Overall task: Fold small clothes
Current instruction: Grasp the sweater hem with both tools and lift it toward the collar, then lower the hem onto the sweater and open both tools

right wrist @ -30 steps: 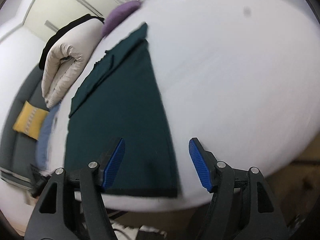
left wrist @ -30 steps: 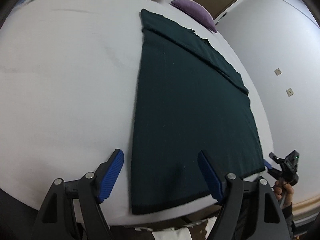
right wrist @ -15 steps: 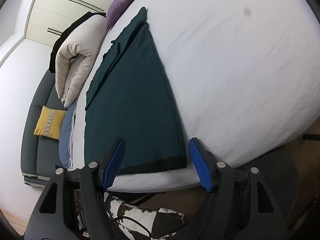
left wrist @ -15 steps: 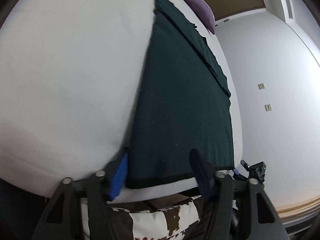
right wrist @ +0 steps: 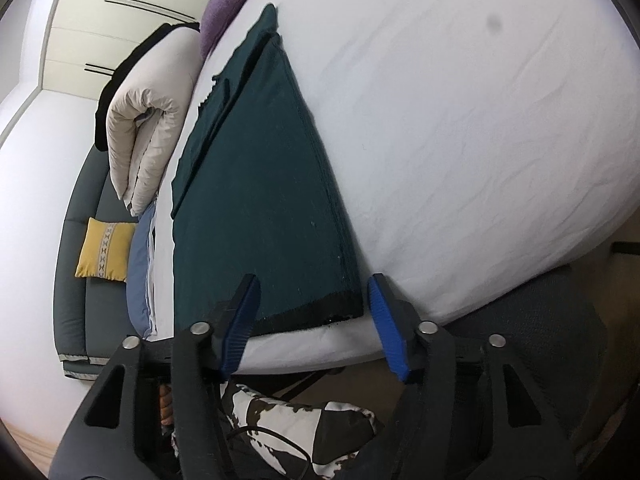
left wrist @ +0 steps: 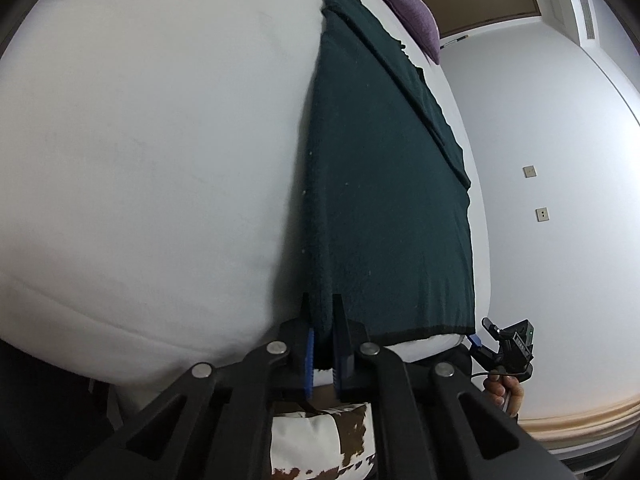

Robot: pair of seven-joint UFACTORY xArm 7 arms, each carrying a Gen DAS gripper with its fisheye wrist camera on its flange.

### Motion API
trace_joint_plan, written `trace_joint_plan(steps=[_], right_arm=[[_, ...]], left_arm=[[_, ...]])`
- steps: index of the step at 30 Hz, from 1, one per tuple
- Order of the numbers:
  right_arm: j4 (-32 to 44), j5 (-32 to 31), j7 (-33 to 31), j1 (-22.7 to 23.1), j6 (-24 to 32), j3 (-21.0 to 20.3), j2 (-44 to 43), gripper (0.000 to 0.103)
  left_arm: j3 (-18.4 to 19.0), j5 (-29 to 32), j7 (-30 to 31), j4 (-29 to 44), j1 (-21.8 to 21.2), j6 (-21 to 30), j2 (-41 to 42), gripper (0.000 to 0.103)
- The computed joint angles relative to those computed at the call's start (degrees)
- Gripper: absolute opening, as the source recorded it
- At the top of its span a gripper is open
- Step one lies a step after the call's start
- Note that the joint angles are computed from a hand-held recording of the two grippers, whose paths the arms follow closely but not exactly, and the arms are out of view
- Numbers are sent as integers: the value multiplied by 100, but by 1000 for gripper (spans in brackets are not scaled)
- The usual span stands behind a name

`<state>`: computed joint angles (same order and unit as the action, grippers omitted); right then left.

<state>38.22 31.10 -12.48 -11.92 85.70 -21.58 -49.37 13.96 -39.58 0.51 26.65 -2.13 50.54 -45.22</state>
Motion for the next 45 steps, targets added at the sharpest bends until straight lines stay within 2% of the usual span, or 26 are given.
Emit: trace_joint_plan(steps=[2,3,4,5,6,7,10,15,23,27,33,39,45], right_arm=[[-17,38,36,8,-9,37,1,45],[-23,40,41,10,-21,45,4,35],[-32,31,42,10,-33,55,6,30],[-50,21,40,3,-56,72,-16,29],[-57,-18,21,6,-81,109,-47,15],[-56,-60,2,15,-84,124,-60,6],[-45,-37,-43,68,-119,131,-167,6],[208,413,3,333,-243,57,-188,6],[1102,1346,66,1127,-1026,187,554,6],[1743,1670,6,1464,-1553,319,1250,6],[2868,2216,-88,1664,-2190,518,2602,6],[4233,2487,-35,1477,-2748,1023,4134,6],[5762,2139,452,1249,-3203,1586,5726,6]], left_arm=[[-29,6,-29,-16,11,-32,-29,7],[-41,26,-38,-23,16,-42,-50,7],[-54,50,-47,-22,19,-49,-73,7],[-52,104,-56,-55,51,-18,-158,7],[-61,157,-79,-60,78,6,-233,7],[-54,152,-95,-67,75,-11,-289,7],[49,75,-132,-97,69,-28,-515,6],[183,-217,-217,42,-53,-300,-711,6],[601,-1218,75,780,-846,-1371,-226,6],[865,-1696,448,1424,-1251,-1655,471,6],[1169,-2552,985,2493,-1386,-1625,1805,6],[1276,-3050,1280,3818,-1207,-1257,3373,6],[1144,-3394,1229,5227,-716,-829,4944,6]])
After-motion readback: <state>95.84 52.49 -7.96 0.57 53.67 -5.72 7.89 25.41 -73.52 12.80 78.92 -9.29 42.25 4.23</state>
